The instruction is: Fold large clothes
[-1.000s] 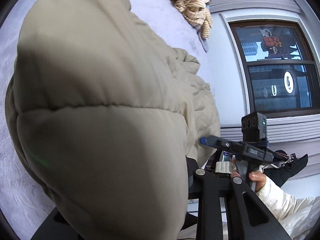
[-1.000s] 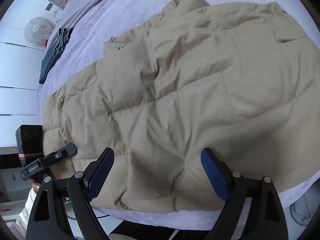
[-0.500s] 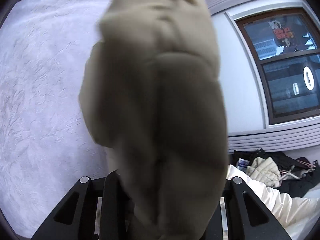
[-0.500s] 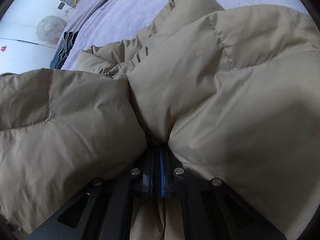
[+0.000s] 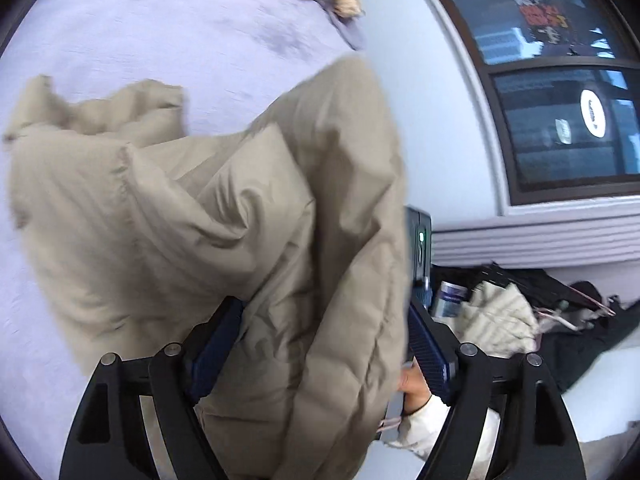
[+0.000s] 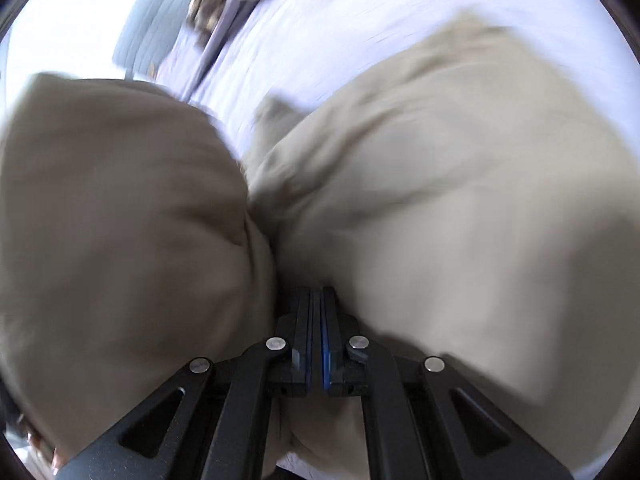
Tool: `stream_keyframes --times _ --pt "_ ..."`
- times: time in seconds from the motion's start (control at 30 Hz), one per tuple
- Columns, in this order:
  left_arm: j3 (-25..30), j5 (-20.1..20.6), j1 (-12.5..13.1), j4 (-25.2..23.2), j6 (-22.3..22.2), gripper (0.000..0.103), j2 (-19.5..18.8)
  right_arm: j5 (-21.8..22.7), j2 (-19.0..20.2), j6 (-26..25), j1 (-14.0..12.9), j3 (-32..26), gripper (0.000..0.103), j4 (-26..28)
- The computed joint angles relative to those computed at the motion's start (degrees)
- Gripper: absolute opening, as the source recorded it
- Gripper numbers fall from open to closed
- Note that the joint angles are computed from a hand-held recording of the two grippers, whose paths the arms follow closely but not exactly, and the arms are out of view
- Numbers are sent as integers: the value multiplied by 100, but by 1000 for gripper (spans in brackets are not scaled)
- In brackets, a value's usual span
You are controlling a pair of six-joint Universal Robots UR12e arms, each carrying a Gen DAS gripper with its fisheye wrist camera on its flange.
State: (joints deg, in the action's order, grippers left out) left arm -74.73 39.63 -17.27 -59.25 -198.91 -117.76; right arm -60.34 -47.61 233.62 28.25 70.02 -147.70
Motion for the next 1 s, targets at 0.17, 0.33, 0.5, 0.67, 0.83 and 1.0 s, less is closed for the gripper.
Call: stream_keyframes --times 0.17,0.33,0.5,0.67,0.83,1.0 --pt "650 -195 -214 -662 625 81 -632 -414 -651 756 -48 1130 4 -681" --pt "1090 406 -402 -890 746 81 -954 -805 -1183 1109 18 1816 15 -916" --pt "1454 917 -590 -1053 941 81 -1095 -617 -1549 1131 -1 2372 91 -2268" --pt "1646 1281 -698 -761 741 81 -1242 -83 -1289 622 132 1868 93 -1969" --pt "925 2422 -684 787 507 81 -657 -825 -1030 0 332 1148 61 -363" --pt "250 3791 -498 1266 266 81 -241 -1585 -984 -613 423 847 16 305"
